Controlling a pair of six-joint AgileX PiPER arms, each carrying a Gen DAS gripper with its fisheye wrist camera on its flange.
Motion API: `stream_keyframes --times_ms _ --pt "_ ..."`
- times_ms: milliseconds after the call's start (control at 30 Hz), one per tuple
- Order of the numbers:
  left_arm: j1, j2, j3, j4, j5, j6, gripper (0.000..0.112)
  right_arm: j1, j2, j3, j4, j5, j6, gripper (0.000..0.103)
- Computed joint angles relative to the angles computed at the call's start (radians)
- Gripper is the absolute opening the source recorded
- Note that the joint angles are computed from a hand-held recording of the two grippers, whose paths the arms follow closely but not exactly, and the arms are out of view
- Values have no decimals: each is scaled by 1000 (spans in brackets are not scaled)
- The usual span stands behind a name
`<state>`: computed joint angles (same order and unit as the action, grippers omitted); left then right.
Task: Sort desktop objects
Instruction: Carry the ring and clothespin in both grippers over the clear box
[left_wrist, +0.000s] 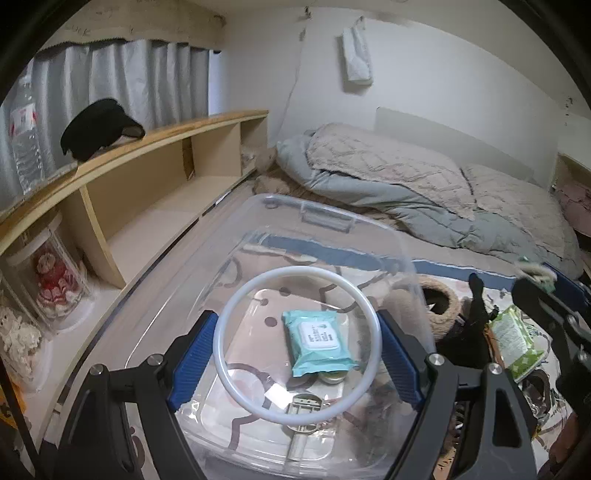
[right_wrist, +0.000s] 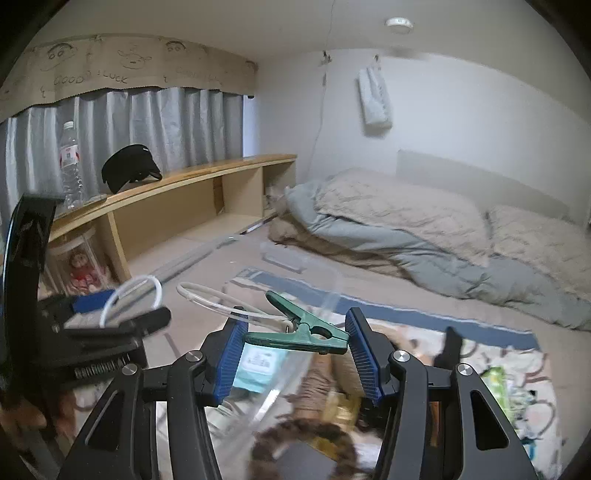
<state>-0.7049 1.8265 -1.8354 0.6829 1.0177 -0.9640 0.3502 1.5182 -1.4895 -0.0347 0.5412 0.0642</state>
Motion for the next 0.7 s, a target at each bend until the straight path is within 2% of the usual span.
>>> stream_keyframes --times_ms 200,467,700 --pt "78 35 -23 -109 -19 45 84 27 126 -116 39 33 -29 55" --pt "142 124 -157 -217 53 140 84 43 247 -215 111 78 -126 55" --pt "169 136 -163 -275 105 192 84 37 317 -286 202 103 -186 55"
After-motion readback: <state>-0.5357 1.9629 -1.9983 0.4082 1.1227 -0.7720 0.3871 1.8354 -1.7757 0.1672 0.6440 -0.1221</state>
